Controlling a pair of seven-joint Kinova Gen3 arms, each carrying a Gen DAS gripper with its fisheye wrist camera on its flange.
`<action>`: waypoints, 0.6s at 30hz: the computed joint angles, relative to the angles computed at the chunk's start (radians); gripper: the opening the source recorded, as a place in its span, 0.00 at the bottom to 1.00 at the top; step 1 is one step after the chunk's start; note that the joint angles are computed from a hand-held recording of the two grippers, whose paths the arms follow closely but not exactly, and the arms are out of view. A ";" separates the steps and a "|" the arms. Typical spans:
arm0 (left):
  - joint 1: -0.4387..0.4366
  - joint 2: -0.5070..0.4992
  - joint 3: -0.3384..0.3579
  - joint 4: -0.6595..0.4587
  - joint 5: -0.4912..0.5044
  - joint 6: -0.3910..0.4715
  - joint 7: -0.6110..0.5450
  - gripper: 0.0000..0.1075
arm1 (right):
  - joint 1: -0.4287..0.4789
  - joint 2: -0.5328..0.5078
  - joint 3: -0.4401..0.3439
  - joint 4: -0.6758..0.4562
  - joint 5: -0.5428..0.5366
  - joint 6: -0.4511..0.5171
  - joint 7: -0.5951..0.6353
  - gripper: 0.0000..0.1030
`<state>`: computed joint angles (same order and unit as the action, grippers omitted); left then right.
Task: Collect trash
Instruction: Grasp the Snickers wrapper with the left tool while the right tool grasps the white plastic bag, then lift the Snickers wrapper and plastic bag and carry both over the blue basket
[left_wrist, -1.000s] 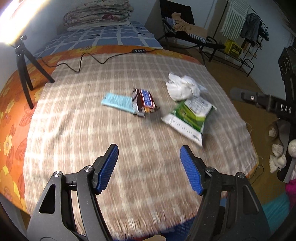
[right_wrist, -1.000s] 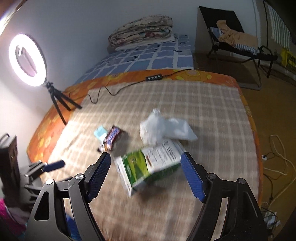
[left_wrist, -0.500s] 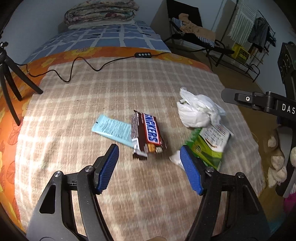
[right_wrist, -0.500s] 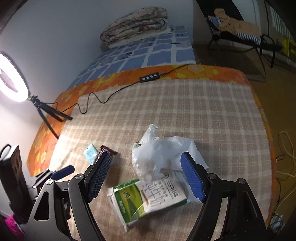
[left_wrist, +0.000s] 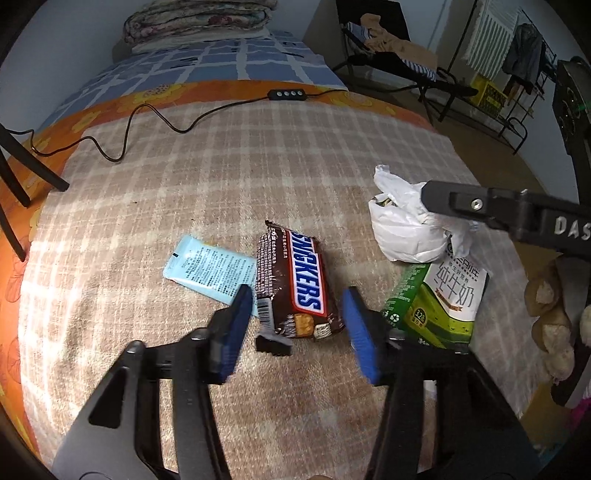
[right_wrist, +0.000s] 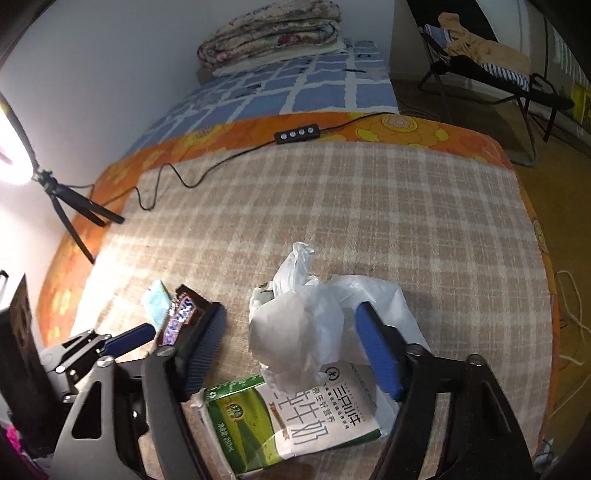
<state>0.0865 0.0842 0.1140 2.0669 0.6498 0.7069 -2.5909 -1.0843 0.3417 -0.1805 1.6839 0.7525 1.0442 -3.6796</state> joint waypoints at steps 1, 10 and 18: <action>0.001 0.005 0.000 -0.003 -0.003 0.001 0.002 0.37 | 0.009 0.001 -0.002 0.003 -0.009 -0.015 0.006 0.52; -0.027 0.012 -0.007 -0.012 0.015 0.020 -0.039 0.08 | -0.024 -0.042 0.000 0.074 0.078 -0.054 -0.134 0.40; -0.059 -0.033 -0.036 -0.012 0.063 0.077 -0.102 0.06 | -0.045 -0.074 -0.050 0.061 0.163 0.032 -0.212 0.40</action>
<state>0.0277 0.0517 0.0782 2.0547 0.7132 0.7837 -2.6930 -1.1297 0.2679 -0.2308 1.7447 0.9152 1.0759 -3.8913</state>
